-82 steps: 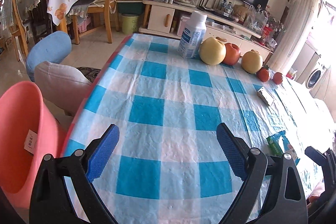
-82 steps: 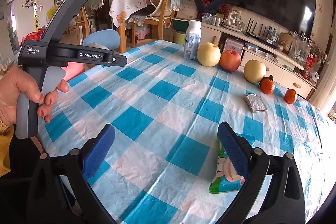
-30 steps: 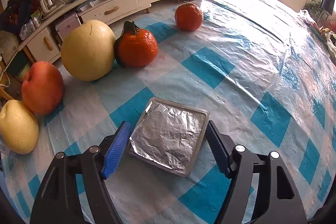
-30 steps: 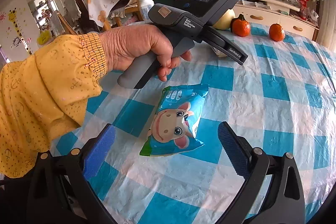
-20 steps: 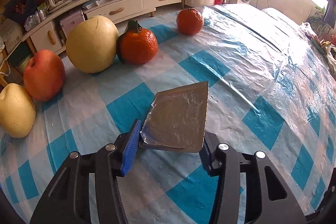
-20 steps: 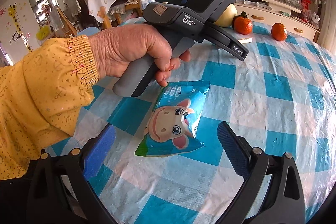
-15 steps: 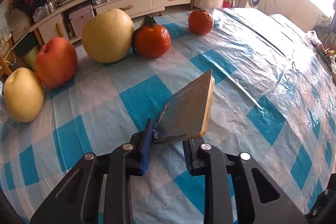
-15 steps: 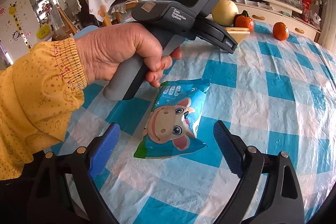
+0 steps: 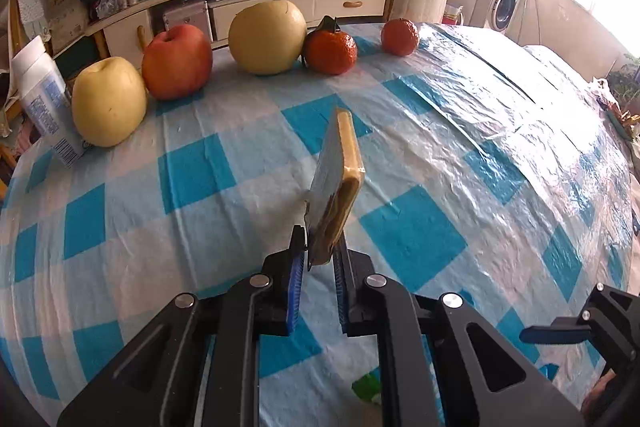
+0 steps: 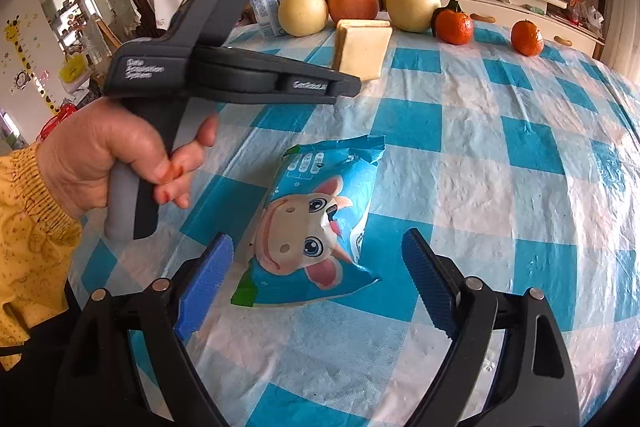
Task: Collect trash
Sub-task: 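Grasp the foil tray edge with the left tool and lift it, then grasp the blue cartoon wipes packet with the right tool while the left tool holds the tray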
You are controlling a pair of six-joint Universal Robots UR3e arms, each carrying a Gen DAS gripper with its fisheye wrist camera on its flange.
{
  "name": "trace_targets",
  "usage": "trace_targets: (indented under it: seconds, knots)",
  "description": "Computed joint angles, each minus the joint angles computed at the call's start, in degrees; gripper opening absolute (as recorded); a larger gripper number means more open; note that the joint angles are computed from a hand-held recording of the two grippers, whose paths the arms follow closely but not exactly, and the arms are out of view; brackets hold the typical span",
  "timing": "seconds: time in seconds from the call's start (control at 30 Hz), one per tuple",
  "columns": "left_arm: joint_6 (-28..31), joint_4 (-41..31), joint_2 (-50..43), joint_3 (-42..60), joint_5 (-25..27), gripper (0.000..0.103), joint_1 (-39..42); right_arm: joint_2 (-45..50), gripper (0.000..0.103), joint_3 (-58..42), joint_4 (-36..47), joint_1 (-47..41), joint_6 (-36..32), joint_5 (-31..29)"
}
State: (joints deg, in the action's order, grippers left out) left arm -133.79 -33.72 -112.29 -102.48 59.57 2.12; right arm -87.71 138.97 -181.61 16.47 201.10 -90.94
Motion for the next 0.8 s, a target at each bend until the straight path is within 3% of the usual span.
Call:
trace_targets:
  seconds: [0.27, 0.4, 0.5, 0.8]
  knots:
    - [4.44, -2.52, 7.74, -9.34, -2.74, 0.015, 8.42, 4.00, 0.087, -2.45, -0.65, 2.63, -0.78, -2.74]
    - [8.18, -4.81, 12.39, -14.00, -4.25, 0.014, 13.16, 5.24, 0.072, -4.22, 0.50, 4.89, -1.22, -6.14]
    - [11.29, -7.70, 15.67, -16.44, -5.65, 0.014, 17.16, 5.66, 0.067, -4.64, 0.38, 5.18, -1.92, -6.80]
    - [17.28, -15.82, 21.73, -19.50, -8.73, 0.014, 26.03, 7.32, 0.061, -6.25, 0.53, 6.66, -2.74, -9.48]
